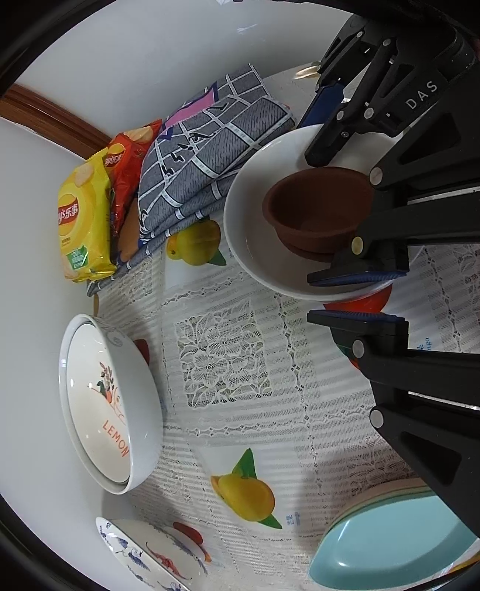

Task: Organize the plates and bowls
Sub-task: 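Lower the brown saucer into the white bowl onto the other saucer with the left gripper, then grasp the white swirl bowl rim with the left gripper while the right gripper grasps the opposite rim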

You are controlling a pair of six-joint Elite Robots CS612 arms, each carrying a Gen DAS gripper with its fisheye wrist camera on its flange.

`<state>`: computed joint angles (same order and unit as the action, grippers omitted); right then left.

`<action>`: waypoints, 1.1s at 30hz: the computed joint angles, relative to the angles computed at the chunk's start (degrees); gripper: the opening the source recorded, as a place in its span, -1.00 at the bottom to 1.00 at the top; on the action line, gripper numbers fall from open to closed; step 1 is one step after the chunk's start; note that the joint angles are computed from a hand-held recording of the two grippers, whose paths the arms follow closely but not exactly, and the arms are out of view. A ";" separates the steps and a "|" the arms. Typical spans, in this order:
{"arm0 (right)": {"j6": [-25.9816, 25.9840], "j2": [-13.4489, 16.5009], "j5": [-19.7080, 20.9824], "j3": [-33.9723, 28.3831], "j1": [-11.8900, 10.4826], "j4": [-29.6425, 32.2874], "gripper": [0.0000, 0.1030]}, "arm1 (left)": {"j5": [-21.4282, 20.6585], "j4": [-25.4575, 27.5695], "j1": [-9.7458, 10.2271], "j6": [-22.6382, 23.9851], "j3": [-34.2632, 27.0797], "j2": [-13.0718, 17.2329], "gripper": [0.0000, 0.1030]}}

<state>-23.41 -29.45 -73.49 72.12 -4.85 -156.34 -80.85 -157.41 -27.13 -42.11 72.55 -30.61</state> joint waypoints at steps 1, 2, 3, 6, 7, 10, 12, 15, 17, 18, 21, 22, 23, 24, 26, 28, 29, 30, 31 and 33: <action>0.01 0.08 -0.13 -0.19 0.05 0.25 -0.37 | -0.01 0.30 0.02 0.05 -0.25 0.12 -0.74; 0.00 0.18 -0.43 -0.40 0.12 0.41 -0.37 | 0.20 1.01 0.00 0.23 -0.62 0.26 -0.71; 0.06 0.29 -0.82 -0.62 0.21 0.56 -0.37 | 0.37 1.41 -0.02 0.33 -0.84 0.37 -0.70; 0.04 0.60 -1.36 -1.33 0.39 1.36 -0.37 | 0.85 2.54 -0.05 0.39 -1.41 0.72 -0.61; 0.01 0.71 -1.52 -1.54 0.43 1.56 -0.37 | 0.97 2.98 -0.04 0.48 -1.64 0.85 -0.60; 0.12 1.15 -2.49 -2.36 0.67 2.40 -0.37 | 0.82 3.48 0.02 0.49 -2.14 1.24 -0.59; 0.15 1.44 -2.88 -2.83 0.78 2.96 -0.37 | 0.84 3.96 0.07 0.43 -2.41 1.37 -0.55; 0.38 1.64 -2.82 -3.15 0.75 2.91 -0.36 | 1.45 4.36 0.04 0.58 -2.71 1.54 -0.51; 0.38 1.74 -3.11 -3.37 0.80 3.00 -0.29 | 1.57 4.46 0.01 0.85 -2.82 1.63 -0.50; 0.30 1.79 -3.21 -3.49 0.79 3.13 -0.28 | 1.60 4.35 0.00 0.94 -2.80 1.63 -0.50; 0.06 1.98 -2.83 -4.13 0.70 4.24 -0.27 | 1.90 4.03 -0.07 0.95 -2.63 1.62 -0.50; -0.10 2.04 -2.66 -4.25 0.67 4.40 -0.27 | 1.88 3.95 -0.08 0.97 -2.64 1.64 -0.50; -0.49 2.10 -2.59 -4.34 0.65 4.40 -0.27 | 1.77 3.85 -0.08 1.05 -2.64 1.66 -0.51; -0.79 2.13 -2.62 -4.37 0.65 4.35 -0.27 | 1.65 3.90 -0.08 1.07 -2.69 1.67 -0.51; -1.08 2.16 -2.63 -4.45 0.67 4.30 -0.27 | 1.56 4.00 -0.09 0.96 -2.65 1.66 -0.51; -0.93 2.17 -2.38 -4.18 0.62 3.46 -0.27 | 1.09 3.86 0.00 0.69 -2.62 1.68 -0.52; -0.95 2.14 -2.46 -3.93 0.64 2.78 -0.27 | 0.92 3.67 0.02 0.77 -2.58 1.70 -0.55; -1.05 2.08 -2.54 -3.66 0.67 2.20 -0.26 | 1.03 3.47 0.02 0.80 -2.59 1.77 -0.55; -1.28 2.04 -2.65 -3.40 0.70 1.48 -0.26 | 1.13 3.23 0.00 0.71 -2.50 1.76 -0.55; -2.00 2.00 -2.91 -2.94 0.79 0.06 -0.26 | 1.10 2.72 -0.01 0.44 -2.32 1.76 -0.58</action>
